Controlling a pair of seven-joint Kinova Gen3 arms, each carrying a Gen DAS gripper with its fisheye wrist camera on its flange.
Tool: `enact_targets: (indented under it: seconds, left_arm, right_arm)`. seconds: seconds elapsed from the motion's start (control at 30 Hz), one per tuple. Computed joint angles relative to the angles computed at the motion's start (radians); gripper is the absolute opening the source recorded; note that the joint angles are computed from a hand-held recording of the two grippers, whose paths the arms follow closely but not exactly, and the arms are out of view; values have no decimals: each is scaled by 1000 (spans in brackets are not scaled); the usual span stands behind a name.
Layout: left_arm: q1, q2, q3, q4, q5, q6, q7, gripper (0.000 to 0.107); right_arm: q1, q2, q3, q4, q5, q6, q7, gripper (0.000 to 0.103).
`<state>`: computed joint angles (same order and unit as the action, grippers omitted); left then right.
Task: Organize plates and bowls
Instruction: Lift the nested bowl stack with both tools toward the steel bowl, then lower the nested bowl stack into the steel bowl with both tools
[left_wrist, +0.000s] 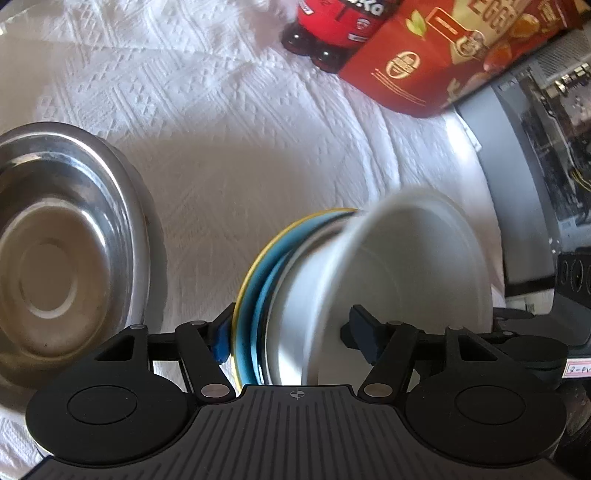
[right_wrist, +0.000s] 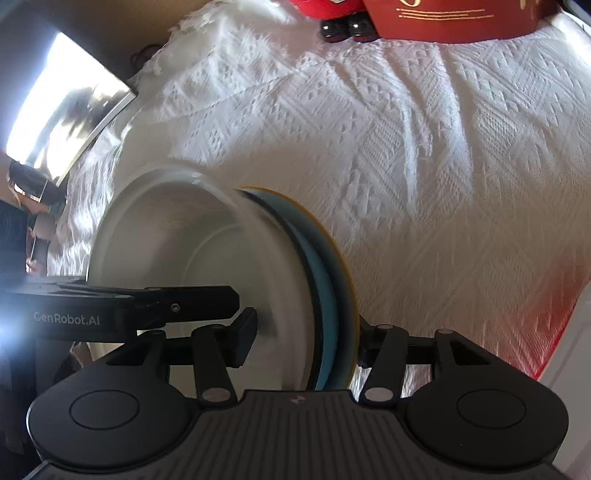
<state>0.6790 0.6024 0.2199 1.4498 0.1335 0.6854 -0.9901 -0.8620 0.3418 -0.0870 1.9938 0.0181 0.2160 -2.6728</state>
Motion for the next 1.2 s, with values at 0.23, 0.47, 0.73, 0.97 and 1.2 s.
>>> enact_targets:
  seconds: [0.23, 0.47, 0.73, 0.97, 1.2]
  left_arm:
    - [-23, 23, 13, -33, 27, 45, -23, 68]
    - [-23, 25, 11, -36, 32, 45, -35, 68]
    - [-38, 6, 19, -26, 35, 57, -71, 68]
    - [-62, -74, 20, 13, 45, 27, -109, 68]
    - [-108, -219, -1, 97, 35, 6, -113, 68]
  right_arm:
    - [170, 19, -156, 23, -104, -62, 124, 54]
    - [121, 13, -108, 26, -159, -62, 119, 54]
    - [96, 8, -91, 6, -188, -40, 102, 54]
    - [-119, -40, 108, -77, 1, 73, -101, 54]
    - [-134, -15, 83, -277, 174, 217, -166, 54]
